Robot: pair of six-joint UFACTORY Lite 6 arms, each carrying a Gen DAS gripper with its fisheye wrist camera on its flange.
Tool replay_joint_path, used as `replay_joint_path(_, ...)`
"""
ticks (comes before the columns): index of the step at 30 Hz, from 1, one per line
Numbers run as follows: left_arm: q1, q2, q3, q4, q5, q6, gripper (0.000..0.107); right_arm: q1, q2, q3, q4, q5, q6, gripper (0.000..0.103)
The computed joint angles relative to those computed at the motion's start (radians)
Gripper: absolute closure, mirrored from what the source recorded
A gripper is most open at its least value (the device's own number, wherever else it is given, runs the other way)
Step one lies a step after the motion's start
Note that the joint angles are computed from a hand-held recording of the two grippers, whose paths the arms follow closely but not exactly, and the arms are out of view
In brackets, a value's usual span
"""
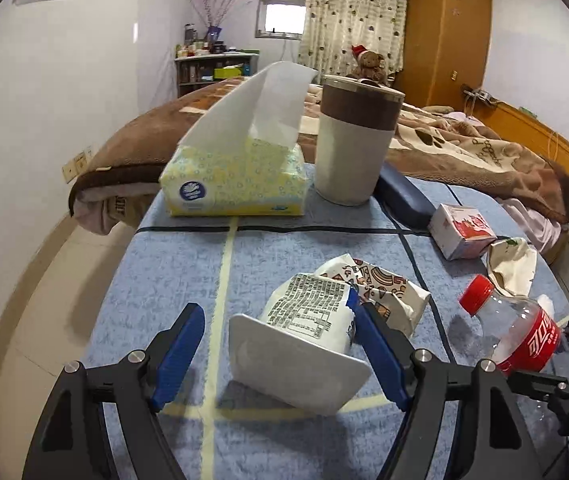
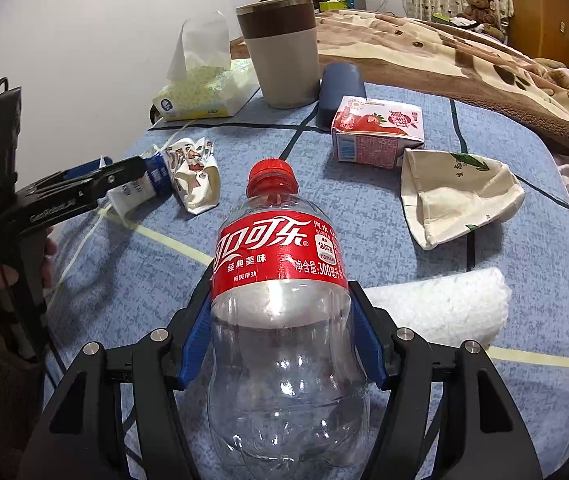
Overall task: Collect trash
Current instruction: 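Grasp the white yogurt cup with the left tool while the right tool grasps the Coca-Cola bottle, then carry the yogurt cup with the left tool to the wastebasket while the right tool carries the bottle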
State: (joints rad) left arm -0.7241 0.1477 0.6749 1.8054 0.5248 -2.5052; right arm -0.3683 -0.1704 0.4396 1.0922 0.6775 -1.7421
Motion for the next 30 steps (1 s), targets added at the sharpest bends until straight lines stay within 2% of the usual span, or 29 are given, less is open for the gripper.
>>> replay_joint_path(4,0.004,0.046,0.031,0.05,-0.061,-0.014,0.03,0.007,0.004,0.0,0.008,-0.005,-0.006,0.039)
replay_joint_path(7,-0.026,0.072,0.057,-0.016,-0.033,0.055,0.041,0.003,0.008,-0.002,0.016,-0.004,-0.017,0.039)
replay_joint_path(14,-0.073,0.05,0.047,-0.125,0.018,0.106,0.042,-0.022,-0.019,-0.029,0.039,0.012,-0.062,0.039)
replay_joint_path(21,-0.2,-0.022,0.023,-0.264,0.106,0.151,0.042,-0.096,-0.078,-0.049,0.011,0.088,-0.063,0.039)
replay_joint_path(30,-0.404,-0.053,0.09,-0.465,0.247,0.256,0.042,-0.329,-0.157,-0.032,-0.1,0.284,-0.067,0.039)
